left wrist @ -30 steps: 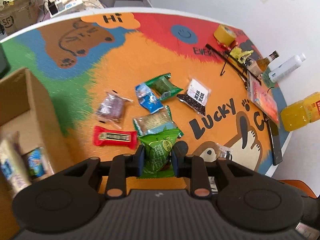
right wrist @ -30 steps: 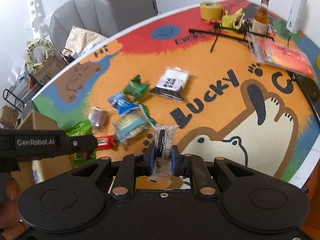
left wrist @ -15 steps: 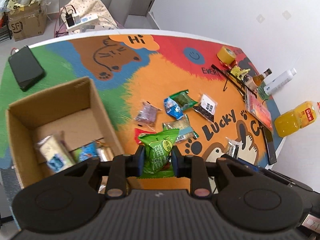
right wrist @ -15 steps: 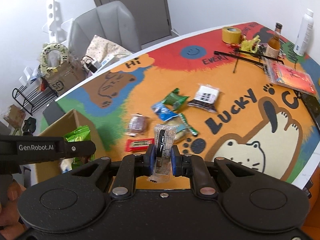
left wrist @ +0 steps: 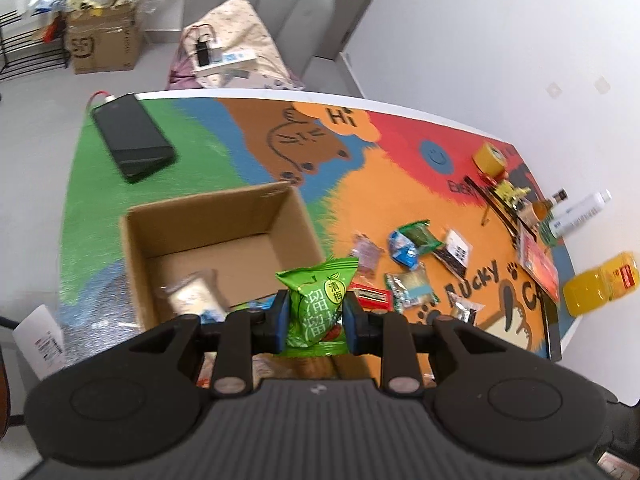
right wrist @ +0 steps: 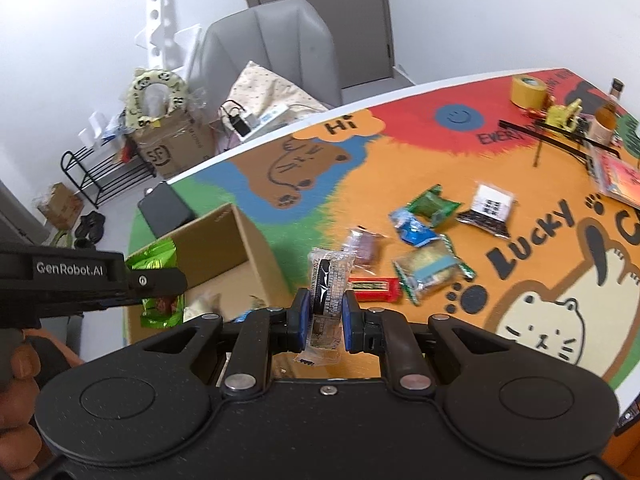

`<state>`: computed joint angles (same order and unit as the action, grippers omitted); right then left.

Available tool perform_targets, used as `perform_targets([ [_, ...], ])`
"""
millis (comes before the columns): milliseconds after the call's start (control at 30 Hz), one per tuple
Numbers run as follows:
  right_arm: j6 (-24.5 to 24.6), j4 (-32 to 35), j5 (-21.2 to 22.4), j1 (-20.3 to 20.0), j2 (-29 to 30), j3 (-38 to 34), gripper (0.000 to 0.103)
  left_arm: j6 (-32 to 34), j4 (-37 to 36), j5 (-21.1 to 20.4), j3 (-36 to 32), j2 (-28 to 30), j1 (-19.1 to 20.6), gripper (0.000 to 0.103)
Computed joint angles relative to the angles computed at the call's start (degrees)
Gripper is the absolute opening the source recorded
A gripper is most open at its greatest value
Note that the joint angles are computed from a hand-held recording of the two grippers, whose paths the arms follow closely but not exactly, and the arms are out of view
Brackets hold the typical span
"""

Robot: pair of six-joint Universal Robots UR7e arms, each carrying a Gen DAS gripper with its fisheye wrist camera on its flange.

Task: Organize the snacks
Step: 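Carry the green candy and clear packet over the cardboard box and open both tools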

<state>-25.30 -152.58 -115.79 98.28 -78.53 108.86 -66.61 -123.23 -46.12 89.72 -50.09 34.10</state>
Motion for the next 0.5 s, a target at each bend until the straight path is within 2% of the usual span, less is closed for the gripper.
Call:
perform_targets([
  [300, -0.1, 0.3, 1.4, 0.9, 1.0, -0.6, 0.015, -4.7, 3.7, 0.5, 3.0, -3.1, 0.5, 0.027],
  [500, 0.5, 2.1, 2.0, 1.4, 1.4, -0.4, 0.015, -8.8, 9.1, -0.9, 2.9, -4.0, 1.1, 0.030],
])
